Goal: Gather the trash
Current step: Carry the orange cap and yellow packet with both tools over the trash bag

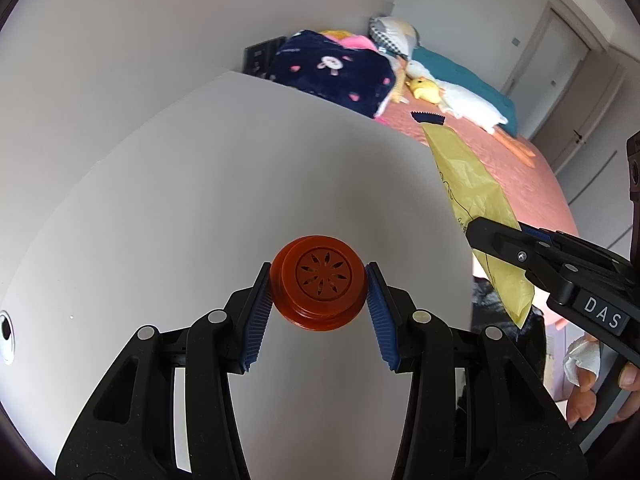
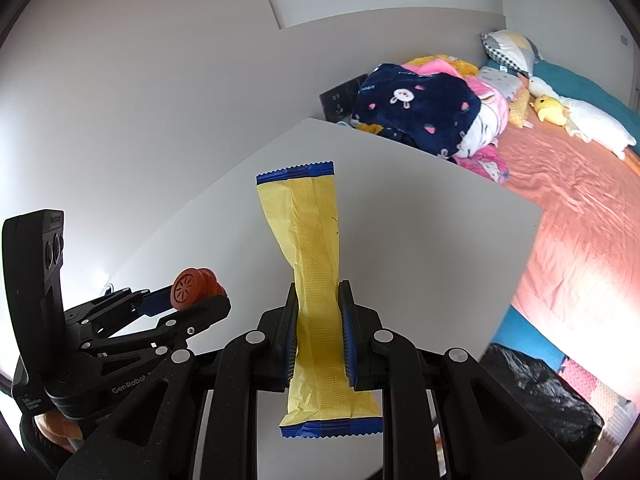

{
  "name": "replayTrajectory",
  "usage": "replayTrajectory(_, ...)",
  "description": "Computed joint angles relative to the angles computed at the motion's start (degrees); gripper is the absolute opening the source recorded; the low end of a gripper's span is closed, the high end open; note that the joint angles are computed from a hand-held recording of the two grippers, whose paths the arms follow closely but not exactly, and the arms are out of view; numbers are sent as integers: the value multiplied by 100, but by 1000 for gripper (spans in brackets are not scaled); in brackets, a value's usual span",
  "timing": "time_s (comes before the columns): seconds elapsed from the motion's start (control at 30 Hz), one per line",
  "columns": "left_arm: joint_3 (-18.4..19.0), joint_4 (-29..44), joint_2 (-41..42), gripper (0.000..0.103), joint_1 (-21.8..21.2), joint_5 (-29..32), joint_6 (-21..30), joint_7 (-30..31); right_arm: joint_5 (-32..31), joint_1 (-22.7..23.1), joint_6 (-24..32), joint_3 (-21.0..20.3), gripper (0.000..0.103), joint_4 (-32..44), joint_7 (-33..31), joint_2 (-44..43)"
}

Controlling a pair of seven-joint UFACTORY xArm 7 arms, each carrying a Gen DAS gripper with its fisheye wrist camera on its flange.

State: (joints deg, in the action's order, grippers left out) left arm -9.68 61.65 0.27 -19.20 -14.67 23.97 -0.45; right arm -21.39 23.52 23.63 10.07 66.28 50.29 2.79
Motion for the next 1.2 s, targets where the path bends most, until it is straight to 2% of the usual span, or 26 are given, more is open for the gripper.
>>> replayTrajectory(0.43, -155, -64, -109, 45, -281, -265, 145, 349, -106, -382, -144, 299, 20, -1197, 588, -1169)
replayTrajectory(0.83, -316, 117, 45, 45, -564, -297, 351, 508, 273, -864, -264, 587, 20, -2268, 813, -2218)
replayTrajectory(1.2, -492, 391, 255, 45, -832, -242, 525, 572, 742, -1136, -141, 657, 20, -3127, 788, -3209)
